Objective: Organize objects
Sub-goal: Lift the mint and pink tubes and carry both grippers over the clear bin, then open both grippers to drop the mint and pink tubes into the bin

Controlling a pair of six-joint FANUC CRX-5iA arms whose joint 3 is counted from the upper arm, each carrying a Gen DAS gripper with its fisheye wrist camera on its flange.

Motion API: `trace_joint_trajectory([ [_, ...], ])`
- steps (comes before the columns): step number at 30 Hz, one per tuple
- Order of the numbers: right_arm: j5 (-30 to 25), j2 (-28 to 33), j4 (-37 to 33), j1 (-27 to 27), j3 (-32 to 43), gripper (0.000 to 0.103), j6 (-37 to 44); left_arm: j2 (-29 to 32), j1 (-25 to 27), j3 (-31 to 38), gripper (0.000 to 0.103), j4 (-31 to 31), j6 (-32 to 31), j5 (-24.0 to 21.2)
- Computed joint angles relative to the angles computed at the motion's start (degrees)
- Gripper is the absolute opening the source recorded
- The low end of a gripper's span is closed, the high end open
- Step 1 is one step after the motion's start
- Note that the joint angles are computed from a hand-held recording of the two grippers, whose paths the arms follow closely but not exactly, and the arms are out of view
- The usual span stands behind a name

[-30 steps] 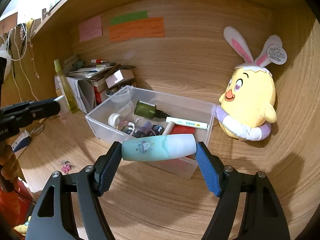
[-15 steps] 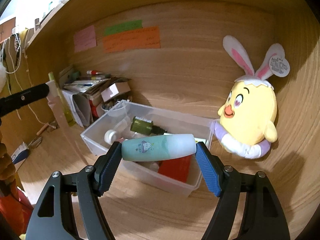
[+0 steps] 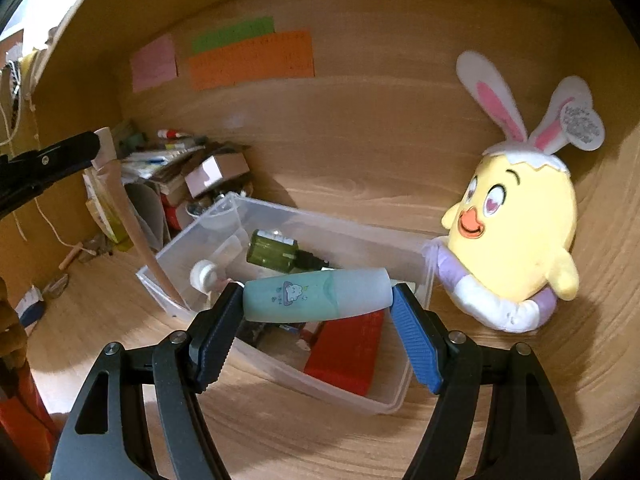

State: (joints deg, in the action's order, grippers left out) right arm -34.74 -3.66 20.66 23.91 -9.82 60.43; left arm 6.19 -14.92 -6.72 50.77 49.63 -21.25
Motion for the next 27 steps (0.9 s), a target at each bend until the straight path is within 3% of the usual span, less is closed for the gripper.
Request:
trace_joint_trajectory([
  [15,-4.5,6.7,-6.9,-1.4,5.2,0.071,5.5,4.6,1.0,5.3,0.018,-8.4,5.7,-5.0],
  [20,-5.2,7.7,-8.0,-1.8,6.1,0.071,5.7,5.3,1.1,6.5,0.019,-15.2,9.3,-7.0],
  [27,-5.8,8.0,-7.2,-1.7,6.2,0.072,4.1,5.9,1.4,6.4,0.02,-18.5,10.4,-9.6],
])
